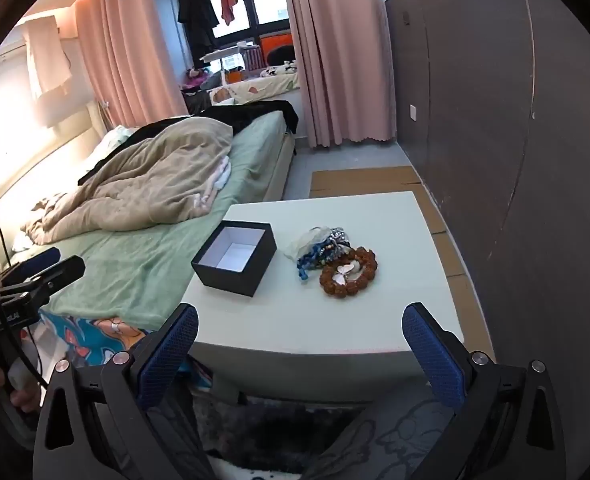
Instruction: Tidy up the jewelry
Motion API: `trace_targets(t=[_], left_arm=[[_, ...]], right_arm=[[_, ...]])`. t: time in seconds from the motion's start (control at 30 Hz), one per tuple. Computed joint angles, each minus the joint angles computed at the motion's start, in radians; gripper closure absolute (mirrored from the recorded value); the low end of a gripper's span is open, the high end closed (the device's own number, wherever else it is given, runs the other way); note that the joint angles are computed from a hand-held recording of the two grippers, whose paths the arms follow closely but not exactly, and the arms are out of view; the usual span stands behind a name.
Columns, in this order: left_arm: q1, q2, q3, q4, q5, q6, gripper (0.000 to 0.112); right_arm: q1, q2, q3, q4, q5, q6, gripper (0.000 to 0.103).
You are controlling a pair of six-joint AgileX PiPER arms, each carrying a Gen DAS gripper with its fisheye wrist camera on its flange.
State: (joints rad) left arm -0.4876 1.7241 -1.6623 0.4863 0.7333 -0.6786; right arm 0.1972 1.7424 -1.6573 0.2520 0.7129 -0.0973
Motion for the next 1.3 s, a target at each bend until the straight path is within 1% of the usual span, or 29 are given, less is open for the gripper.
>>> trace_targets(t=[0.2, 0.27, 0.3, 0.37, 0.5, 0.53, 0.63, 0.7, 0.77, 0.87, 1.3], left_arm=[[-0.005, -0.011, 0.009, 0.006, 0.000, -0.010, 0.011], [0.006, -0.008, 0.008, -0.017, -0.007, 0.002, 0.011], [0.003, -0.006, 0.006, -0.009, -0.005, -0.004, 0.011], [0.002, -0.006, 0.006, -0.009, -0.003, -0.005, 0.011], [-0.010, -0.005, 0.005, 0.024, 0.006, -0.034, 0.011], [-0.011, -0.025, 0.002, 0.007, 0.022, -0.019, 0.011], [-0.010, -0.032, 0.011, 0.004, 0.019, -0.019, 0.011], [-0.011, -0.026, -0.007, -0.009, 0.034, -0.013, 0.011], [-0.013, -0.025, 0.004, 0.002, 0.023, -0.034, 0.011], [-0.012, -0.027, 0.003, 0.000, 0.027, -0.029, 0.011], [-0.001, -0.028, 0.016, -0.010, 0.007, -0.020, 0.011]], right_arm=[[0.010, -0.006, 0.000, -0.029, -0.003, 0.028, 0.000], [0.008, -0.003, -0.003, -0.028, -0.004, 0.032, 0.000], [0.017, -0.021, 0.014, -0.036, -0.005, 0.046, 0.000], [0.012, -0.018, 0.020, -0.024, -0.012, 0.036, 0.000], [0.018, -0.029, 0.038, -0.031, -0.029, 0.037, 0.000], [0.020, -0.030, 0.039, -0.037, -0.030, 0.040, 0.000], [0.019, -0.025, 0.027, -0.020, -0.017, 0.036, 0.000], [0.017, -0.029, 0.026, -0.005, -0.014, 0.029, 0.000], [0.019, -0.033, 0.032, -0.004, -0.026, 0.030, 0.000], [0.022, -0.037, 0.037, -0.006, -0.032, 0.038, 0.000], [0.021, -0.036, 0.036, -0.006, -0.028, 0.038, 0.000]])
